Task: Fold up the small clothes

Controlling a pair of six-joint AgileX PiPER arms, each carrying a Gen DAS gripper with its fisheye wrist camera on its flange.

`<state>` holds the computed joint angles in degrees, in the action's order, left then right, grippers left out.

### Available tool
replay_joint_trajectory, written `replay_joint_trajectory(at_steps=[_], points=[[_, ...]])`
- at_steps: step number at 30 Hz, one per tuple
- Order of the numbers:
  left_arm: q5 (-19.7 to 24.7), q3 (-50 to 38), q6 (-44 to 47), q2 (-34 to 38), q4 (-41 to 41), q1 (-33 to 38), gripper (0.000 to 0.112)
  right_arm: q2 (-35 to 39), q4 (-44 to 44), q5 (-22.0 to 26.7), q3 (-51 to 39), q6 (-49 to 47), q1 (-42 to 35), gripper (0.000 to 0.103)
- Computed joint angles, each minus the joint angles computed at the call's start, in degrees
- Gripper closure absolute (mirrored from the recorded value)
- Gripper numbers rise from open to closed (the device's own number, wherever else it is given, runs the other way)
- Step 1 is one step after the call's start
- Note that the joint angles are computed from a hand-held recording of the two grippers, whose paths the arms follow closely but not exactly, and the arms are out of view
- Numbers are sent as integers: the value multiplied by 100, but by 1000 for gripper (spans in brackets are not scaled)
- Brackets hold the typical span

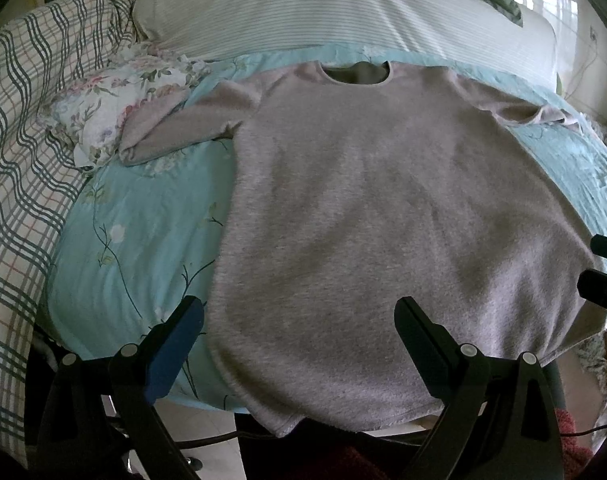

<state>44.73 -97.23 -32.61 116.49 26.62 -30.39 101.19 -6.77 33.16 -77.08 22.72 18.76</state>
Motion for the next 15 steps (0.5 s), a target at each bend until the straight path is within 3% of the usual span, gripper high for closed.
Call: replay_joint_trajectory(at_steps=[7, 11, 15], points=[[-136, 117, -151, -24, 114, -32, 15, -111, -673, -489, 312, 516, 114, 3], [-137, 138, -130, -36, 113, -25, 15, -67, -251, -199, 154, 228, 77, 3], [-141, 143, -144, -31, 141, -30, 15, -83, -297, -303, 202, 260, 83, 3]])
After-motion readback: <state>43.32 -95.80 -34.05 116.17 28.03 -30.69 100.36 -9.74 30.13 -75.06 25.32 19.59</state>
